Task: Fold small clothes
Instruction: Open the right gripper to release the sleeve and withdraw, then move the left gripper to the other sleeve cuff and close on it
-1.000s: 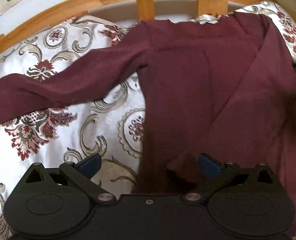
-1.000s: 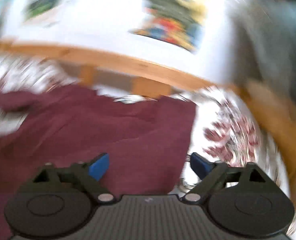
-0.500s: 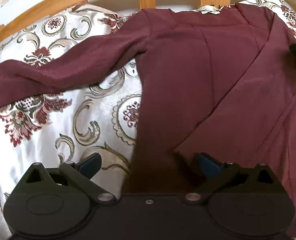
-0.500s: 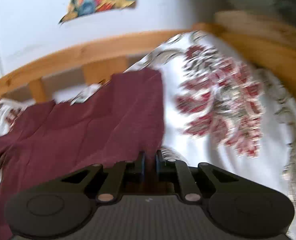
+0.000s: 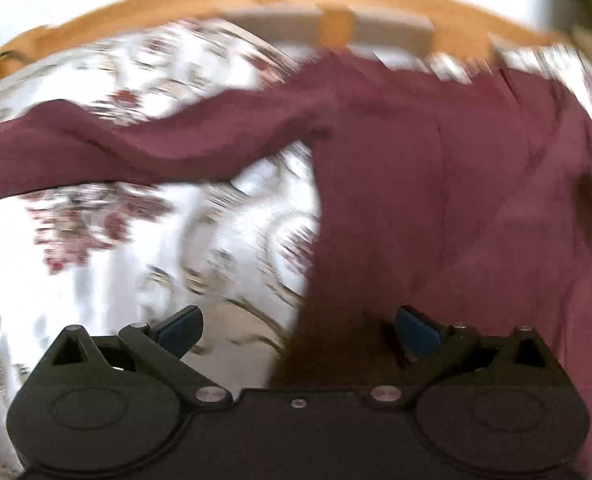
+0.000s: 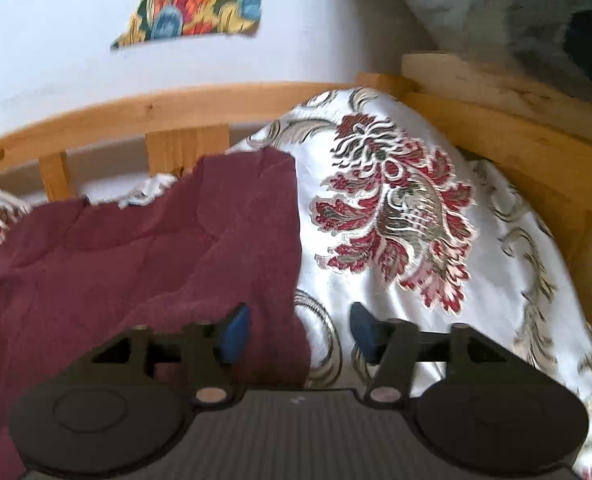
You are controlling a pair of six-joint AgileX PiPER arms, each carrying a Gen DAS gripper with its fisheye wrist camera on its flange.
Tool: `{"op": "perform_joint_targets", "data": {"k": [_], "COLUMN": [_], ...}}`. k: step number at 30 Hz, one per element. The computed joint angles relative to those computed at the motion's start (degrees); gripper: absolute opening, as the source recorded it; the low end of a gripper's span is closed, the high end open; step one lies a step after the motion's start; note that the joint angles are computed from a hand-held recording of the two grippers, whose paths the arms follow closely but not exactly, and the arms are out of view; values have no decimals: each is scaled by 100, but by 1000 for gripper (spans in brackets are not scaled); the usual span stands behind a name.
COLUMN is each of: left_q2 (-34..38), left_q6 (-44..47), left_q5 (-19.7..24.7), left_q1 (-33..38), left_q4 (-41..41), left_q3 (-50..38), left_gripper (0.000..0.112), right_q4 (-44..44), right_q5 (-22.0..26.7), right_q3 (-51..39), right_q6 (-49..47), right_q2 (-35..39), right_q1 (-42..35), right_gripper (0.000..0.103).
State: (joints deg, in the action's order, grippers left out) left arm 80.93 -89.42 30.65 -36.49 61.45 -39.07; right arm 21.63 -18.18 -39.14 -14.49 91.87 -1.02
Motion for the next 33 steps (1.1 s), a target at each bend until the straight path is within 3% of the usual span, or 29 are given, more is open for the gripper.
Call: {"op": "perform_joint_targets", "data": {"k": [6, 8, 14, 16, 20, 23, 25, 28, 30, 33], "left_q2": [-556, -621, -952, -975, -848, -739, -604, -349, -213, -102], "left_q6": [-1335, -1348, -1452, -1483, -1165, -1386, -1322, -1118, -1084, -1025], "left_q5": [791, 973, 1476, 1229, 201, -176, -272, -232, 88, 662], "left_q1": [608, 948, 2045, 2670, 3916, 4241, 4288, 4165, 3932, 3510], "left_q4": [922, 1025, 1391, 1390, 744, 726, 719, 691, 768, 1000], "left_q3": [264, 248, 319, 213, -142, -233, -342, -513, -604, -713], "left_gripper": [102, 102, 102, 102, 101, 99, 92, 72, 44, 17], "right_q4": [-180, 253, -50, -470, -1201, -1468, -1670, -2119, -2273, -1985], "right_q5": [-321, -525, -1045, -1062, -1100, -1183, -1155, -1139, -1071, -811], "right_q3": [1241, 1550, 1888, 1884, 1921, 2050, 2060, 2053, 2038, 1971], "right_q6": [1072, 890, 1233, 1713, 2455, 2740, 2952, 3423, 3580, 3372], "right_q2": [-1309, -1616, -1644, -1577, -1484, -1414, -1327, -1209, -1186, -1189], "right_q1": [852, 1331, 2170, 2255, 2382, 2495, 2504, 2398, 2364, 2437], "right_gripper": [98, 102, 103, 103, 103, 103, 103, 103, 103, 103]}}
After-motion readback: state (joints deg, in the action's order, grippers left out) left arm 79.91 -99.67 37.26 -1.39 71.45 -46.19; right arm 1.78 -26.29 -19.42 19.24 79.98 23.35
